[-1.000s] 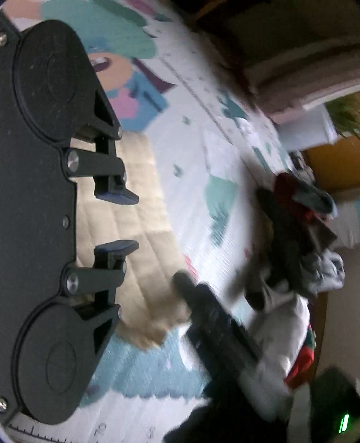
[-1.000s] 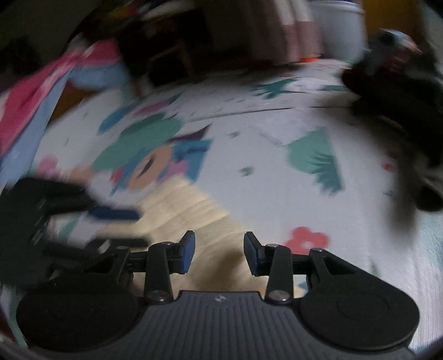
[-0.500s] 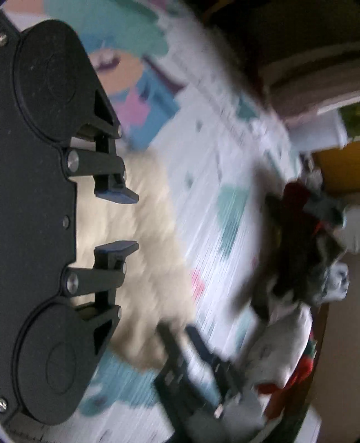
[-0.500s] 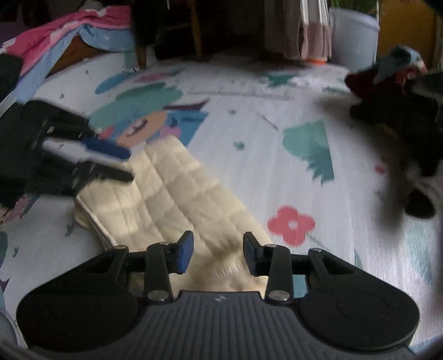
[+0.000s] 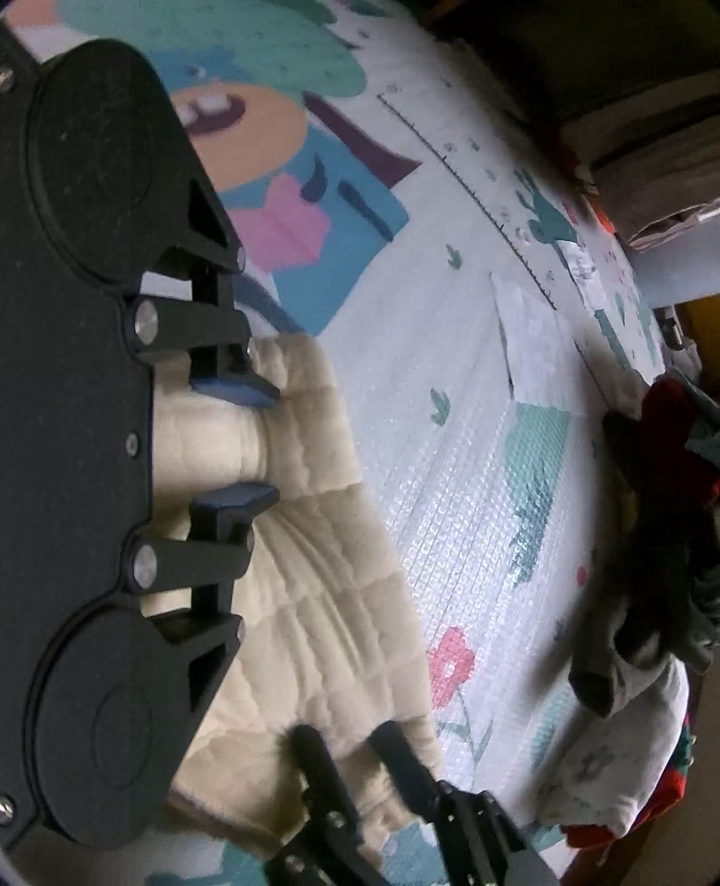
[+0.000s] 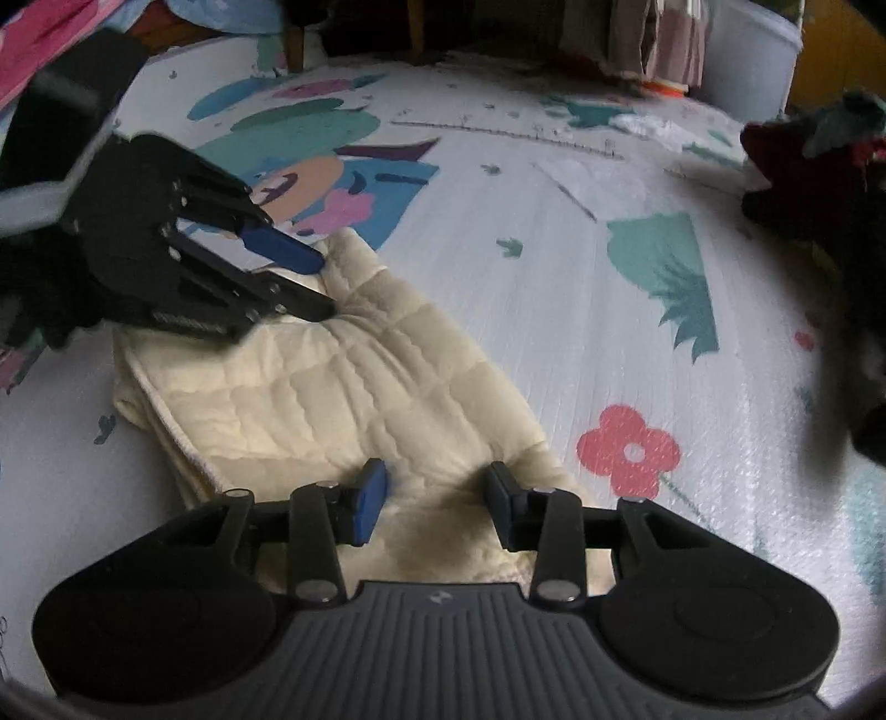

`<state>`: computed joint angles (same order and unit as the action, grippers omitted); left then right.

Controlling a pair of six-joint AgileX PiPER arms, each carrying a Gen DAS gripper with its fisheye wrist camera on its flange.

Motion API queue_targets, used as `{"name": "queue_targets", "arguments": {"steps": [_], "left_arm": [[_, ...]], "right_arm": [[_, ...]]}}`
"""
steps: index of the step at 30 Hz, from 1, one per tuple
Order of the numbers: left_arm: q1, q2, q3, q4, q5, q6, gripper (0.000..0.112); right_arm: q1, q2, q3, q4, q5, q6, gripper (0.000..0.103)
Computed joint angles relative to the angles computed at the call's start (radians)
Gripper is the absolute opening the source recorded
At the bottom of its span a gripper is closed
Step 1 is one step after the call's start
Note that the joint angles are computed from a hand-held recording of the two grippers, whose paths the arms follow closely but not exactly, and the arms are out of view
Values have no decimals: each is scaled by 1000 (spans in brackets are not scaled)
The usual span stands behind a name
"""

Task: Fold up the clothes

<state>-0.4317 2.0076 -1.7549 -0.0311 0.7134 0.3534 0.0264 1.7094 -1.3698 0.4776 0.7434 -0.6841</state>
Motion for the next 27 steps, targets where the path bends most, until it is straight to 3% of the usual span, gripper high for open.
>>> {"name": "queue_targets", "arguments": {"steps": [3,6,8,10,12,16,19,22,24,27], "left_arm": [[6,-111,103,22,-33,-30,31],[-16,-176,221,94,-72,-144,31],[-42,-146,232,179,-37,-291,33],[-60,-128,282,237,-92,-403,34],[-56,-123,291,237,-113,-406,36],[45,-118,185,-44,12,-216,39],[147,-173,208,-244,-15,-180,55],[244,-186,239,-414,-58,-202,62],[296,-170,239,-500,-58,-222,63],[341,-121,219,-604,-20,-215,63]], "right_arm": [[-31,-76,94,122,-63,-104,44],[-30,-57,105,62,-34,-93,46],[-35,-29,76,45,-2,-68,48],[-41,0,44,35,31,-46,49],[-41,23,14,19,57,-23,49],[-47,3,37,33,48,-10,49],[-83,-66,98,95,5,4,53],[-104,-176,202,33,-90,193,70],[-159,-197,220,47,-53,316,70],[-240,-176,207,147,30,340,70]]}}
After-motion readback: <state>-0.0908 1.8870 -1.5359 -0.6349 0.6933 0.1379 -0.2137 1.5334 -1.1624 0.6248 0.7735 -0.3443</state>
